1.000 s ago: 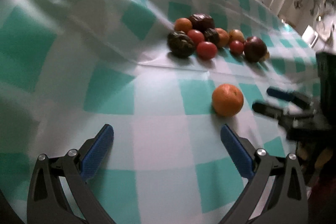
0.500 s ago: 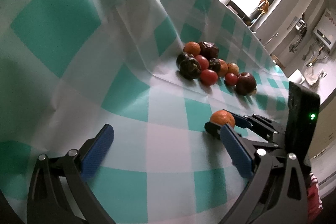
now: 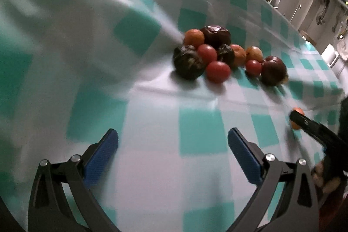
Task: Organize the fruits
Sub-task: 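Grasp a dark mangosteen with the left gripper while the right gripper holds the mandarin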
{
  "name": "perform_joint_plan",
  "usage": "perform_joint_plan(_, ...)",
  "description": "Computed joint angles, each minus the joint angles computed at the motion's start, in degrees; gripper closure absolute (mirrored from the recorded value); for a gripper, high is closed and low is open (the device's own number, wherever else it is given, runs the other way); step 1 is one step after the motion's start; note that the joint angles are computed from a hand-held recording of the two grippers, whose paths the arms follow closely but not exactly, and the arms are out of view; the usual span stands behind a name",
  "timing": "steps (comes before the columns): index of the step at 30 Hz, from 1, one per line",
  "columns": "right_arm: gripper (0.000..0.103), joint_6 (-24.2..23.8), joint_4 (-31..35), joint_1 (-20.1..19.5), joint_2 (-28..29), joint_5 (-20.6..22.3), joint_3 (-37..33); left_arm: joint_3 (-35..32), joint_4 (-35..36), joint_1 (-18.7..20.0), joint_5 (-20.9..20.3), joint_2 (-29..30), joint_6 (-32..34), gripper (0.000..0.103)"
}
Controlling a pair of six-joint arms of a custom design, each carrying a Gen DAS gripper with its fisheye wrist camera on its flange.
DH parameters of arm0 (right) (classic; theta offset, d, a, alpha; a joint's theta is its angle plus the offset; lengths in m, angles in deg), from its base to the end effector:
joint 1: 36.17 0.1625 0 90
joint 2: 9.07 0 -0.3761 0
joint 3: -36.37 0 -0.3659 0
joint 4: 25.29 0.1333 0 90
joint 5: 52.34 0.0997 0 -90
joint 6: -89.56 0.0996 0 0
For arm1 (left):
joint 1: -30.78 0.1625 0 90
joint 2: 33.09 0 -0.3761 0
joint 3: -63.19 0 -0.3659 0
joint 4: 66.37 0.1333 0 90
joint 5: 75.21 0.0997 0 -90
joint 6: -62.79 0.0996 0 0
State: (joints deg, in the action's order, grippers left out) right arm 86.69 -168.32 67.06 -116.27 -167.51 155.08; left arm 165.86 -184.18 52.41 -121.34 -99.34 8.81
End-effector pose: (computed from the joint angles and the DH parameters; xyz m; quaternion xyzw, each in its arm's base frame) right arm 0.1759 -0.3508 0.4474 0.0513 -0.9144 0.3629 0.1717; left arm -0.4216 -0.3848 0.2036 0.1437 0.9142 -0.2928 0.2406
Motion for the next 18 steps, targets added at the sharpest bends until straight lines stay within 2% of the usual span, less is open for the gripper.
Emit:
perform_joint_plan(3, 0.062, 0.0, -0.6, -0.1, 0.2, 0.6, -0.1, -5.9, 2.2, 1.9, 1.7, 5.5, 2.7, 0.015)
perform_joint_plan(11, 0.061, -1.2, 1.2, -1.7, -1.1, 4.4, -0.1, -14.3, 5.1, 5.1, 5.1, 12.1, 5.6, 0.033)
perform_joint_plan(14, 0.061, -1.2, 1.3, -1.9, -1.4, 5.0, 0.0, -15.5, 4.7, 5.5, 5.3, 13.1, 7.0, 0.051)
perform_joint_plan(15, 0.061, -1.2, 1.1, -2.0, -1.5, 5.1, 0.1, -15.2, 4.2, 5.5, 5.4, 13.0, 7.1, 0.059)
perform_joint_plan(18, 0.061, -1.1, 1.1, -2.0, -1.5, 5.1, 0.1, -12.4, -0.2, 5.1, 4.8, 11.4, 6.5, 0.060)
